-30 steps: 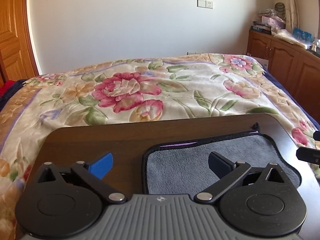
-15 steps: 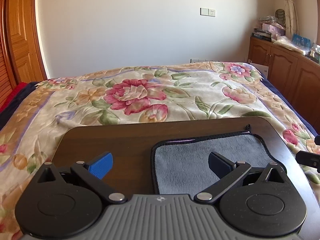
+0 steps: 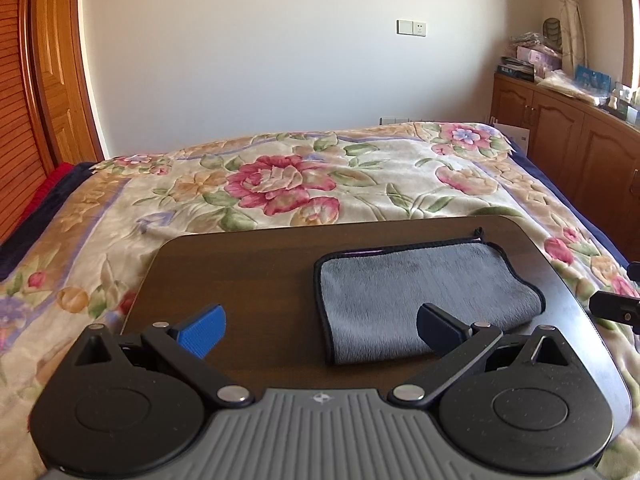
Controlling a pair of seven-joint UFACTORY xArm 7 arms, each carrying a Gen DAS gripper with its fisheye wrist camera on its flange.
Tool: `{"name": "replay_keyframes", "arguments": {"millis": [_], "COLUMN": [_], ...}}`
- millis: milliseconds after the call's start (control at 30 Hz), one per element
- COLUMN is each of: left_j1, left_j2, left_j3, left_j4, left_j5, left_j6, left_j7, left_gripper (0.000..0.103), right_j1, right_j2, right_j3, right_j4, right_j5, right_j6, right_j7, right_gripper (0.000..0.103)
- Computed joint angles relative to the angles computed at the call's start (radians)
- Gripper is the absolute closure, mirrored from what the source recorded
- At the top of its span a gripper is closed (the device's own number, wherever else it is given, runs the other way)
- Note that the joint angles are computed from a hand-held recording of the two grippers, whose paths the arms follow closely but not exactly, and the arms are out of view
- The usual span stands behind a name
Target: Fold towel
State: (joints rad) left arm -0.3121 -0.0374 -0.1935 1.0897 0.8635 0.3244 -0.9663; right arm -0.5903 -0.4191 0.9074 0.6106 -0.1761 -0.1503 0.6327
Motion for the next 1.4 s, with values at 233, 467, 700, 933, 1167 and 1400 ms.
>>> {"name": "replay_keyframes", "arguments": {"millis": [233,467,700,933,1167,1400], "left_j1": [0.024,0.067,0.104,0.122,0.154,0.187], "left_j2": [-0.098,-0.177,-0.236,-0.289,-0.327,-0.336], "left_j3": [-0.03,-0.073,-0.115,-0.147,-0.192,-0.214], "left_j4": [-0.093,-0.172,-0.22,-0.276,-0.344,-0.395], "left_j5": [-0.035,-0.079,-0.132,-0.188,-0.203,-0.189], "left_j6": [0.009,0.006,0.008,0.001,-0.001,-0.023], "left_j7": [0.011,0.033,0.064,0.086,0.062,0.027], "left_gripper": [0.0,0.0,0.0,0.0,0.0,0.0], "right_j1": [0.12,0.184,0.245,0.284,0.278,0.263], "right_j2": [-0.067,-0.119,-0.158,-0.21,-0.249,-0.272], "right_j3": [-0.078,-0.118,-0.16,-0.172,-0.134,-0.098], "right_j4": [-0.05,-0.075,-0.096,-0.131,-0.173,-0.205], "right_j5": [0.014,-0.003,-0.024,-0.036,-0.046,-0.067], "right_j6": [0.021,0.049,0.067,0.085,0.091,0.101], "right_j7": [0.032,0.067,0.098,0.137,0.199,0.253], "right_gripper": [0.0,0.0,0.0,0.0,0.0,0.0]}}
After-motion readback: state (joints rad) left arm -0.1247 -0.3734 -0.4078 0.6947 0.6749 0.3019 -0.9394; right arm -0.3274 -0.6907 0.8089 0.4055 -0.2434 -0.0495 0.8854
